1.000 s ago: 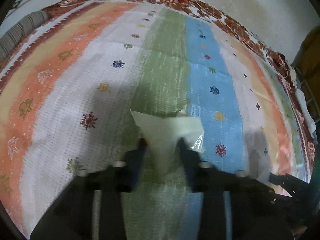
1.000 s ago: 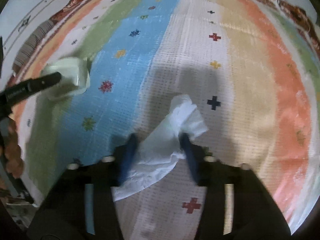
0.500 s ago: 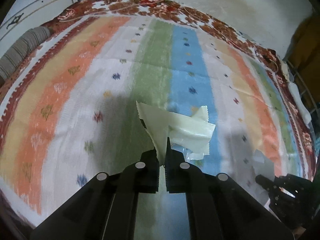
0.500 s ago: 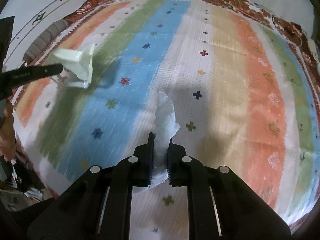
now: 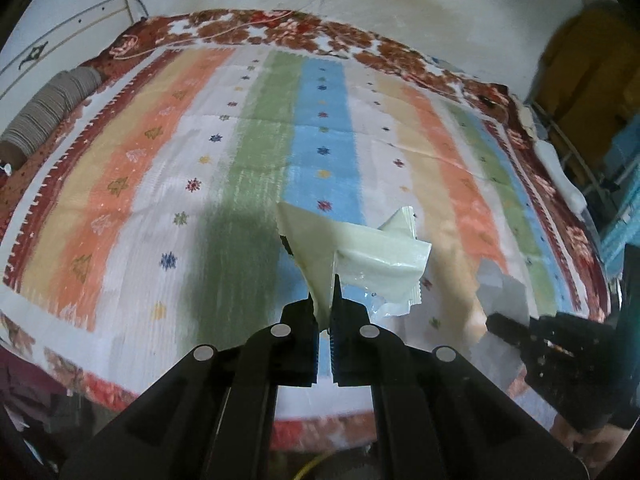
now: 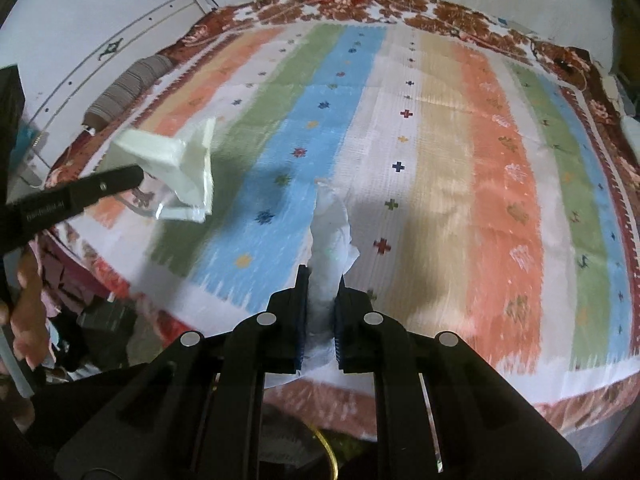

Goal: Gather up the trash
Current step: 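Lift the mask packaging and white tissue and carry both over the bin, then open both tools over the dark bin to drop the packaging and tissue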

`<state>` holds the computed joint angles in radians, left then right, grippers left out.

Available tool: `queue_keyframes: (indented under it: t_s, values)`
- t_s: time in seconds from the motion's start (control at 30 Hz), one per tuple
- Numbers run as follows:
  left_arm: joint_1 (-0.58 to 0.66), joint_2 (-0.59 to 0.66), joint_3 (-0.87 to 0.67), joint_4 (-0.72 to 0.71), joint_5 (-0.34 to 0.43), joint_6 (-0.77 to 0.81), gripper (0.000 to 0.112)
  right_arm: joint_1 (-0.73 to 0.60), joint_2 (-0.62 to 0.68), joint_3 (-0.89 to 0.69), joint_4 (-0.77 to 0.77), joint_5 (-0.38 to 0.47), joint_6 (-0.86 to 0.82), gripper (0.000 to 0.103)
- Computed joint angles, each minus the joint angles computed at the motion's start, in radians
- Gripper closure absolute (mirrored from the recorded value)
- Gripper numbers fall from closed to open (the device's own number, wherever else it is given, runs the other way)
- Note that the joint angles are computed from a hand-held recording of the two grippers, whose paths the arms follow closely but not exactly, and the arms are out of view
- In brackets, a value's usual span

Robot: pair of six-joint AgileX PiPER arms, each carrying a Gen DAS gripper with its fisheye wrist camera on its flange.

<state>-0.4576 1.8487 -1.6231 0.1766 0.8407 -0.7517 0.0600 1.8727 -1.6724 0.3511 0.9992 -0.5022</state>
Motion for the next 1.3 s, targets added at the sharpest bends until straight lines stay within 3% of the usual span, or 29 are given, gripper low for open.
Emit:
queue_keyframes:
  t_s: [0.5,0.67,0.93,1.0,1.07,1.17,1.3]
  values:
    - [-0.339,-0.275,0.368,0.136,0.006,-0.398,0.109,-0.071,-0.450,0.547,0.057,-0.019,-0.137,0.093]
    - [-0.413,-0.296,0.477,0.083,0.012,-0.484,0.109,-0.070,-0.544,0.719,0.016,-0.026,-0.154,0.093]
    - [-0.492,-0.257,0.518,0.055,0.023,-0.526,0.105,-0.125,-0.599,0.844,0.021,-0.019,-0.172,0.090]
    - [-0.493,-0.249,0.535,0.023,-0.004,-0.509,0.087,-0.131,-0.605,0.858,0.021,-0.021,-0.173,0.081]
    - [-0.491,-0.249,0.548,0.016,-0.023,-0.518,0.067,-0.134,-0.603,0.870,0.020,-0.020,-0.169,0.064]
    - [-0.475,-0.274,0.574,0.015,-0.041,-0.549,0.052,-0.133,-0.609,0.884,0.023,-0.021,-0.172,0.051]
    - [-0.478,-0.336,0.621,0.035,-0.083,-0.602,0.041,-0.180,-0.636,0.901,0.065,-0.002,-0.225,0.039]
